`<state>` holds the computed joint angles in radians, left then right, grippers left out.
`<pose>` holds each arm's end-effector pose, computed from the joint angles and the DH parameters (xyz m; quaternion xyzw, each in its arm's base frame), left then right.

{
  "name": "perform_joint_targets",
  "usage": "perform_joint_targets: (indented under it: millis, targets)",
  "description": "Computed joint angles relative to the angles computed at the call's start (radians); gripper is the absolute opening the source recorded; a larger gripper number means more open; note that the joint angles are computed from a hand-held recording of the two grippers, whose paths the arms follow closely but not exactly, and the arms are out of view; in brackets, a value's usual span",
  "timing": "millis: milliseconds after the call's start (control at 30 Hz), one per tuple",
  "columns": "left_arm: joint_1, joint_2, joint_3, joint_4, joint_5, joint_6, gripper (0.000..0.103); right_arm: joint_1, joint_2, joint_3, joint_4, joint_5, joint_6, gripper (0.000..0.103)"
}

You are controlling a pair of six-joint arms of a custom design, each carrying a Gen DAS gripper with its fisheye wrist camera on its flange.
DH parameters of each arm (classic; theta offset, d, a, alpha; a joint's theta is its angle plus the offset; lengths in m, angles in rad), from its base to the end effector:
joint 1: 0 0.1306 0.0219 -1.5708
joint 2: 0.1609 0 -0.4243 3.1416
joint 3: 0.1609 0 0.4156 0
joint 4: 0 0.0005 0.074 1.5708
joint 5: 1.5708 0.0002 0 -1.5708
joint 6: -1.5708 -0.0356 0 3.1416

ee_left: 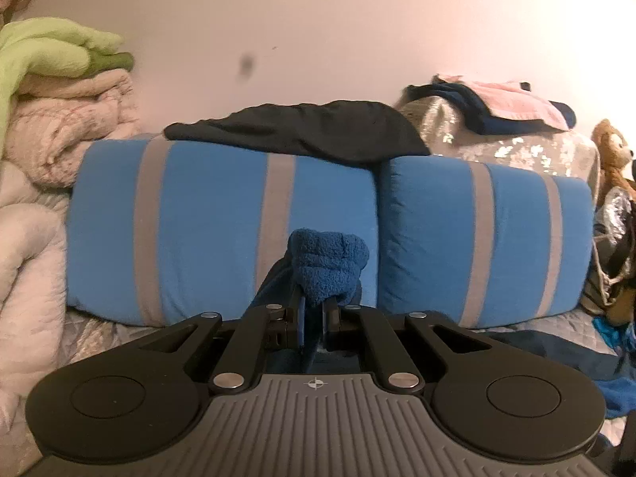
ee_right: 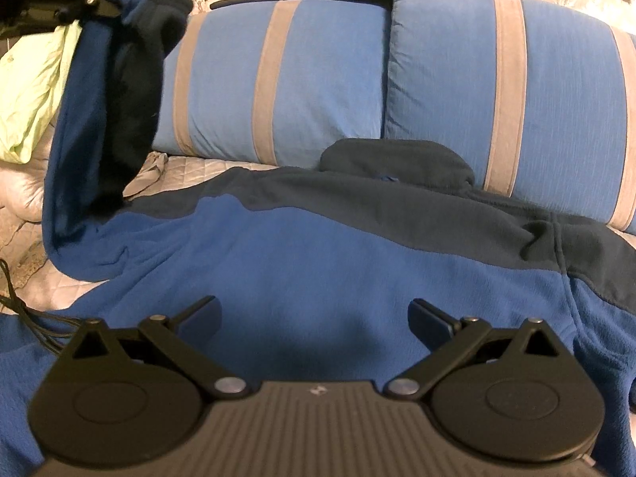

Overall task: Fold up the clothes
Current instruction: 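Carry the sleeve with the left gripper across the jacket and release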

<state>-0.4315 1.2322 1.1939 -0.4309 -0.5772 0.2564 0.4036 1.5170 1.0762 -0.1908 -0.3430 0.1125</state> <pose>0.4210 -0.1730 0.4852 -0.0770 0.8268 0.0591 0.5541 0.4827 0.2186 0.3115 -0.2989 0.8299 0.2152 0.4191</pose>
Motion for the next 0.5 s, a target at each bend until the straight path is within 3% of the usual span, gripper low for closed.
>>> perform_joint_targets:
  millis: [500]
  targets:
    - [-0.055,0.116,0.110,0.002,0.042,-0.026,0.007,0.003,0.004,0.007,-0.021,0.001,0.007,0.103]
